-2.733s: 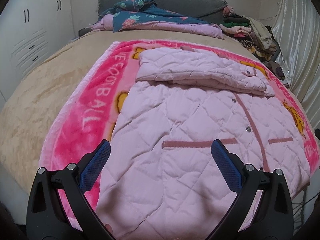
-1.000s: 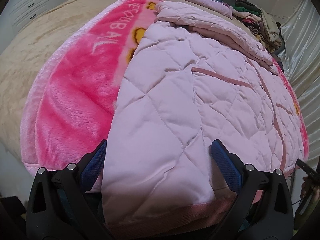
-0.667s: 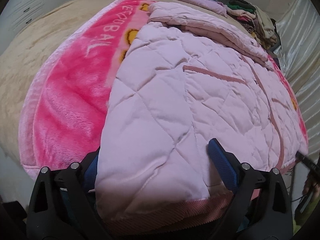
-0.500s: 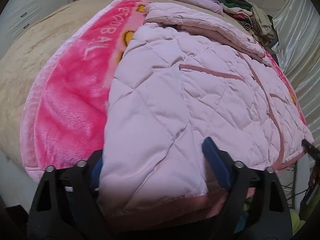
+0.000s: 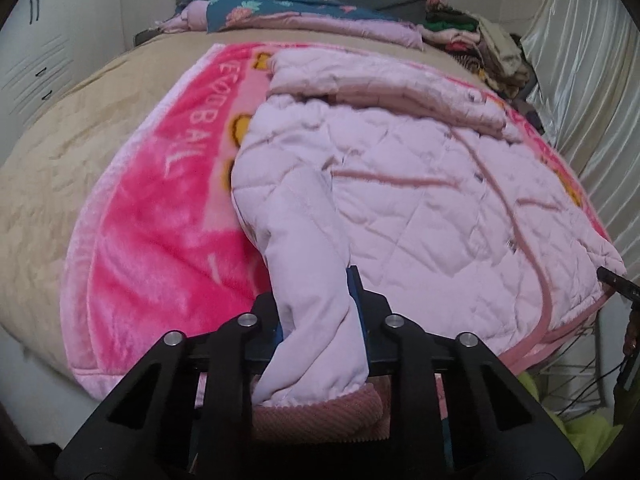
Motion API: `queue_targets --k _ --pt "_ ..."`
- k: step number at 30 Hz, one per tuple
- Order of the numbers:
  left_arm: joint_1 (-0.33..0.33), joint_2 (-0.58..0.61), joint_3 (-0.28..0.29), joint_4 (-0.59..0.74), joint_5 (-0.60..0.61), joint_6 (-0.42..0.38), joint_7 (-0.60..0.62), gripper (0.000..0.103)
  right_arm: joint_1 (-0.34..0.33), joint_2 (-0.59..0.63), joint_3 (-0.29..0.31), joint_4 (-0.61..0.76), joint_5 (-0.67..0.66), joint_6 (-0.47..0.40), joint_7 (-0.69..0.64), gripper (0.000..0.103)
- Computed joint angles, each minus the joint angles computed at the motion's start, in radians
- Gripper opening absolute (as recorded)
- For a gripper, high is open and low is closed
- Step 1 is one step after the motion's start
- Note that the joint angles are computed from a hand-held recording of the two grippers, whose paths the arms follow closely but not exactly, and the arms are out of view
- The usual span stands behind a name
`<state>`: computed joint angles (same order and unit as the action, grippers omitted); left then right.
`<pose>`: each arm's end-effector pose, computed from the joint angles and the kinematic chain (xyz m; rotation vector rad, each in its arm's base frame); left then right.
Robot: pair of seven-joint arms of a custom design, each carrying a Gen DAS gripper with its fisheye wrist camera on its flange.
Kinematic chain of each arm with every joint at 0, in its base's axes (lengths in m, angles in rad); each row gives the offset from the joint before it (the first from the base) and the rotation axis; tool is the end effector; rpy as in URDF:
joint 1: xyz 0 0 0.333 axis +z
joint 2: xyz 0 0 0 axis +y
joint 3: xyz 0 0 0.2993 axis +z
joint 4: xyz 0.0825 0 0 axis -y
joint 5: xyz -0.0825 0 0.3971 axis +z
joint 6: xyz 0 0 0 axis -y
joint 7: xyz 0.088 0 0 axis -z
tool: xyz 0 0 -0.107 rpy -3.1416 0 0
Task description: Fold large clothes
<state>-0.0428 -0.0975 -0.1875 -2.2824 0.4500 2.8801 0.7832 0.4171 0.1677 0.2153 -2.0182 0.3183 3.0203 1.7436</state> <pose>0.5373 -0.1532 0.4456 -1.9642 1.6775 -0.7739 0.5326 0.3542 0.4444 -1.7365 1.5066 -0.1493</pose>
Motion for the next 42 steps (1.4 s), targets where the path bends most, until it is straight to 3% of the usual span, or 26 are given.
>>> queue_targets --k 5,12,29,35,40,42 --pt "0.018 -0.005 -0.008 0.016 0.067 0.011 -0.068 0.016 0.025 -0.003 -0.026 0.028 -0.072 0.053 0.034 0.017" --pt "0.033 -0.008 -0.010 0.041 0.135 0.023 -0.138 0.015 0.005 -0.005 -0.012 0.059 -0.077 0.091 0.026 0.017" --pt "0.033 0.012 0.005 0.084 0.170 0.030 -0.185 0.015 0.046 0.007 -0.072 0.110 -0.220 0.097 0.158 0.017" --pt "0.035 0.020 0.012 0.100 0.159 0.043 -0.192 0.015 0.002 0.015 -0.025 0.131 -0.174 0.094 0.123 0.017" --pt "0.040 0.031 0.016 0.129 0.176 0.050 -0.210 0.015 0.037 0.025 -0.068 0.164 -0.227 0.086 0.159 0.017" --pt "0.045 0.038 0.011 0.150 0.234 0.028 -0.255 0.015 0.048 0.030 -0.084 0.177 -0.253 0.083 0.178 0.017"
